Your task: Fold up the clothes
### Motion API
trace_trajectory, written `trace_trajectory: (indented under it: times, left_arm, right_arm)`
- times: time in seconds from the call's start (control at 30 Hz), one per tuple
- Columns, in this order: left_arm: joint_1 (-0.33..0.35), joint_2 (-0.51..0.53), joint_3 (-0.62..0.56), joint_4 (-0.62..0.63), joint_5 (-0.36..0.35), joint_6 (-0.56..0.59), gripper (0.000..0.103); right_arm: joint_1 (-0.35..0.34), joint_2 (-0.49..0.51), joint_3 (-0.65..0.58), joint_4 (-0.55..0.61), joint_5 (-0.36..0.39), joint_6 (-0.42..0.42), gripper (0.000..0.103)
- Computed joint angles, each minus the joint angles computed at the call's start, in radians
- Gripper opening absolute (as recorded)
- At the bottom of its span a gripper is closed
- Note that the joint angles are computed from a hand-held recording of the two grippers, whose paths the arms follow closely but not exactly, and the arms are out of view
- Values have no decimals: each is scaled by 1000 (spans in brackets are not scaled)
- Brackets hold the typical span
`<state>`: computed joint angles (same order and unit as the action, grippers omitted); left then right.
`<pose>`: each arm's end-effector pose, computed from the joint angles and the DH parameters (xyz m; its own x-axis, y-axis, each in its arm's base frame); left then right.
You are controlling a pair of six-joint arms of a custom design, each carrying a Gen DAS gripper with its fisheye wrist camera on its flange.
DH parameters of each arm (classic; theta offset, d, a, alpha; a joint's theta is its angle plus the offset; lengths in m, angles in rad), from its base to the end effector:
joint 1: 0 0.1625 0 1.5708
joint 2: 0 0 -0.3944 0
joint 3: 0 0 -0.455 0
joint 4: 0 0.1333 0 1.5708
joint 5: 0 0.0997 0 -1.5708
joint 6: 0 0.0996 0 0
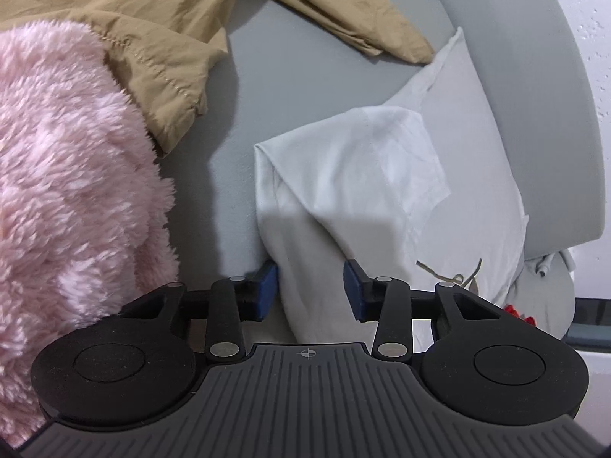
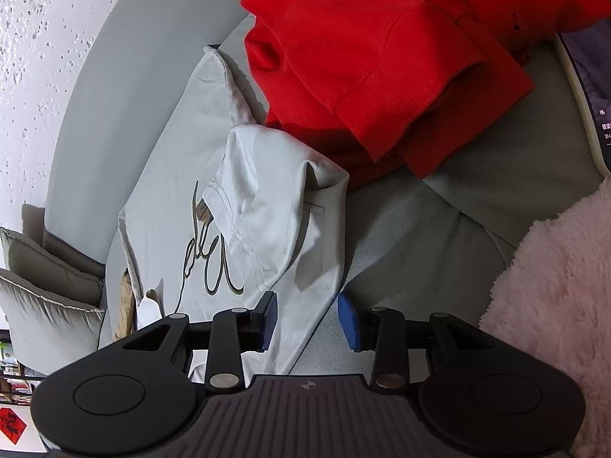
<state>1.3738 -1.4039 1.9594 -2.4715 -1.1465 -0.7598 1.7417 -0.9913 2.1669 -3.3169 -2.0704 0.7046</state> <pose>0.0581 -0.5996 0.2598 -0.7945 -0.6053 -0.0478 -0.5008 0.6978 -0.5121 0.1732 -0.5001 0.0528 -0.7852 0.6177 -0.0426 0.4797 0.5634 -0.6726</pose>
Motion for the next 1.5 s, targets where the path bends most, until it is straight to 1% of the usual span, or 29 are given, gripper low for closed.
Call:
trace_trajectory:
  times: [0.1,0.17,0.23,0.27,0.33,0.37,0.4,0.47,0.5,0.53,0.57,0.6,0.63,0.7,0.77,0.83,0.9,0.97,1.13,1.23,1.27,1.33,1.4,1.43,1.47,1.5]
  left_arm:
    - [2,-14,13,-2,-3,-3,36]
    - [6,-16,25,-33,-4,-3,36]
    - [4,-8,34,-72,9,13,37]
    - [1,3,36,-98,24,37,38]
    - [0,17,43,-141,32,64,43]
    - [0,22,46,-161,34,75,43]
    - [-1,23,49,-171,32,80,46]
    - [-1,25,51,-186,27,98,46]
    - [-1,26,51,-191,23,108,38]
    - [1,26,51,-194,18,113,28]
    - [5,28,47,-194,5,119,19]
    - [11,31,40,-187,-14,123,5]
    - [11,31,37,-178,-13,121,4]
    - [2,26,32,-149,11,118,3]
    - [-17,19,27,-115,56,136,3]
    - [-32,14,26,-92,89,153,3]
    - [-50,7,29,-74,132,175,2]
    - [-59,5,32,-65,149,197,2]
    - [-79,-6,33,-26,185,222,0]
    - [-89,-23,37,-7,203,241,0]
    - [-92,-29,39,5,213,241,0]
    - [-102,-44,41,53,256,224,0]
    - [-100,-57,44,70,264,228,0]
    - [-98,-65,46,80,266,230,0]
    - [-92,-77,48,89,250,237,0]
    - [-81,-87,50,87,214,248,0]
  right_arm:
    - [5,7,-1,-13,-17,0,33]
    - [8,17,-3,-26,-35,-1,32]
    - [11,30,-11,-40,-52,-8,32]
    - [11,37,-16,-48,-60,-17,32]
    - [12,58,-27,-73,-80,-44,32]
    - [11,69,-32,-91,-85,-58,35]
    - [9,77,-35,-107,-86,-68,37]
    - [8,91,-38,-138,-85,-91,37]
    - [8,95,-36,-154,-84,-106,36]
    - [3,100,-31,-188,-71,-131,24]
    - [-5,101,-27,-206,-48,-137,10]
    - [-15,98,-24,-212,-23,-132,9]
    - [-18,96,-25,-206,-17,-128,6]
    - [-11,94,-35,-176,-38,-131,5]
    - [18,95,-55,-133,-105,-162,4]
    - [43,90,-70,-84,-157,-192,2]
    - [61,88,-84,-37,-202,-198,1]
    - [79,85,-97,14,-235,-206,1]
    - [114,91,-126,85,-305,-251,1]
    - [132,89,-133,110,-332,-278,1]
    - [139,83,-130,122,-339,-280,1]
    - [147,77,-126,131,-347,-276,0]
    - [157,70,-125,134,-352,-276,0]
    - [160,66,-123,136,-348,-275,0]
    - [162,63,-122,139,-344,-276,1]
    - [162,59,-121,136,-330,-283,1]
